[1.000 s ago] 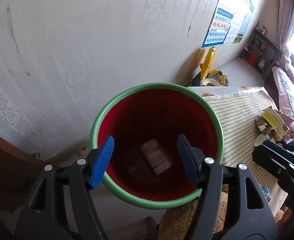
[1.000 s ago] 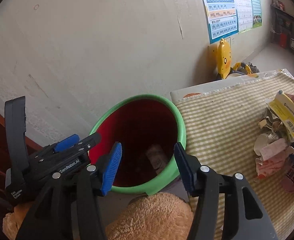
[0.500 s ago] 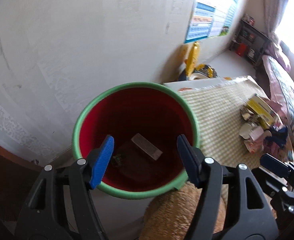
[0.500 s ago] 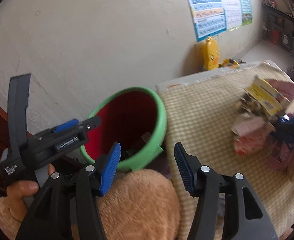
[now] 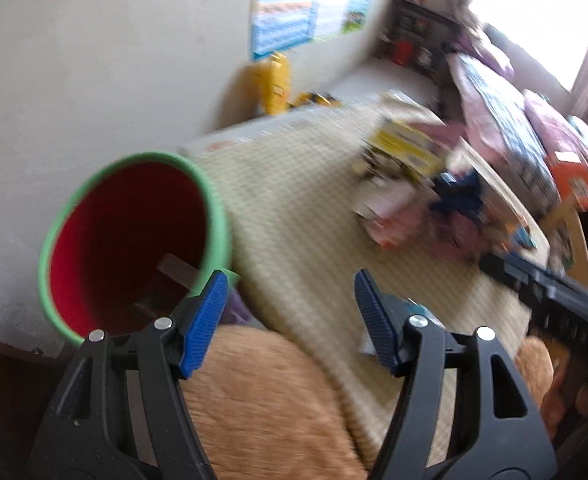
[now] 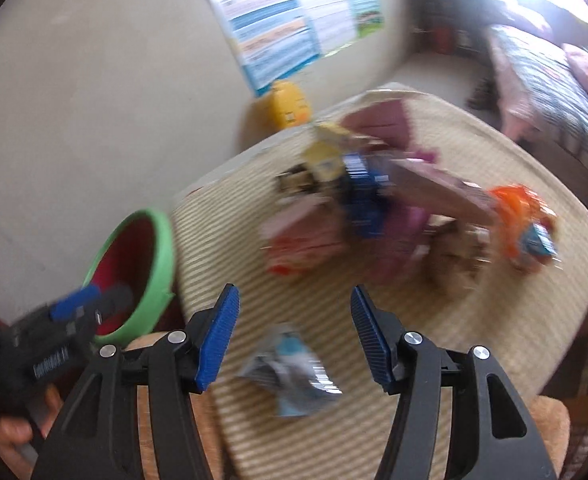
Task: Collect trash
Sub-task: 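Move both tools back to the trash pile on the table, then grasp the silver-blue crumpled wrapper with the left tool while the right tool grasps the blue Oreo wrapper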
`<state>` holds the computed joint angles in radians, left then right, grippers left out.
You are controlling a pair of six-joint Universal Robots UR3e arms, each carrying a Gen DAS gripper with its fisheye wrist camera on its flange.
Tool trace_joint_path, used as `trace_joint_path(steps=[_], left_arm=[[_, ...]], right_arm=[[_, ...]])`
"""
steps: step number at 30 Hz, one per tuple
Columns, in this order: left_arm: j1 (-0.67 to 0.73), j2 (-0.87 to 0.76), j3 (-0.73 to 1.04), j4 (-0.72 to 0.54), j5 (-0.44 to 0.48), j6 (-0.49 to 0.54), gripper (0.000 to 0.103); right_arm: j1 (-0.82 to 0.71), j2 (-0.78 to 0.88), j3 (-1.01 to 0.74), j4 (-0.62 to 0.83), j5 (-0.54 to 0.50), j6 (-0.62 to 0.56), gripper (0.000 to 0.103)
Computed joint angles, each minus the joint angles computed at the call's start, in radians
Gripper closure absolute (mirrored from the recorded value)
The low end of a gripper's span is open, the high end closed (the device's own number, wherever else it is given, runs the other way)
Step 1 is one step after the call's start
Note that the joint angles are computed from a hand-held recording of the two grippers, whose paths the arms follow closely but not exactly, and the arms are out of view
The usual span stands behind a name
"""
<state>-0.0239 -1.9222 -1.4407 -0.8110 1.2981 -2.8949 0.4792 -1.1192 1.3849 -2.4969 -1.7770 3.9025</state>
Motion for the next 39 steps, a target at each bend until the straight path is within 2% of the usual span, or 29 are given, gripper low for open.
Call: trace_joint_path(steps=[5,7,11,14,16,17,18,19,21,24,33,37,39], left_arm=[[-0.101,-0.055,0.031,-0.083,0.000,0.038,0.039],[-0.125,-0.070,0.028,-0.091,0.000,0.039,0.032],[-0.195,-0.146,0.076,-0.086,0.064,-0.002,0.020],[-0.231,-0.208,0.128,-0.105,0.114,-0.006,0.020],[-0.239,-0.230,0.145,-0.132,0.110,-0.006,0.027],[-0.236,-0.235,0.146,-0.151,0.098,-0.001,0.041],[-0.229,-0.235,0.145,-0.165,0.079,0.001,0.049],[-0.219,-0.226,0.135,-0.168,0.070,0.005,0.051],[-0.211,-0.204,0.101,-0.136,0.067,0.001,0.063],[-0.181,-0.147,0.038,-0.080,0.064,0.001,0.075],[-0.088,-0.026,-0.031,0.064,0.116,-0.065,0.075],[-0.074,0.010,-0.047,0.112,0.136,-0.086,0.075],[-0.067,0.022,-0.048,0.118,0.137,-0.086,0.075]], right_arm=[[-0.035,-0.102,0.179,-0.073,-0.009,0.040,0.047],[-0.044,-0.129,0.230,-0.098,-0.005,0.052,0.047],[-0.060,-0.165,0.304,-0.145,0.016,0.057,0.047],[-0.065,-0.169,0.322,-0.162,0.032,0.057,0.047],[-0.066,-0.166,0.326,-0.171,0.037,0.058,0.047],[-0.067,-0.162,0.326,-0.177,0.040,0.058,0.047],[-0.069,-0.159,0.326,-0.179,0.043,0.058,0.047],[-0.071,-0.155,0.325,-0.183,0.046,0.058,0.047],[-0.072,-0.143,0.318,-0.186,0.053,0.058,0.047],[-0.071,-0.116,0.283,-0.182,0.051,0.042,0.047],[-0.068,0.053,-0.006,-0.086,-0.032,-0.096,0.047],[-0.089,0.117,-0.099,-0.057,-0.029,-0.122,0.047],[-0.094,0.155,-0.159,-0.019,-0.032,-0.135,0.052]])
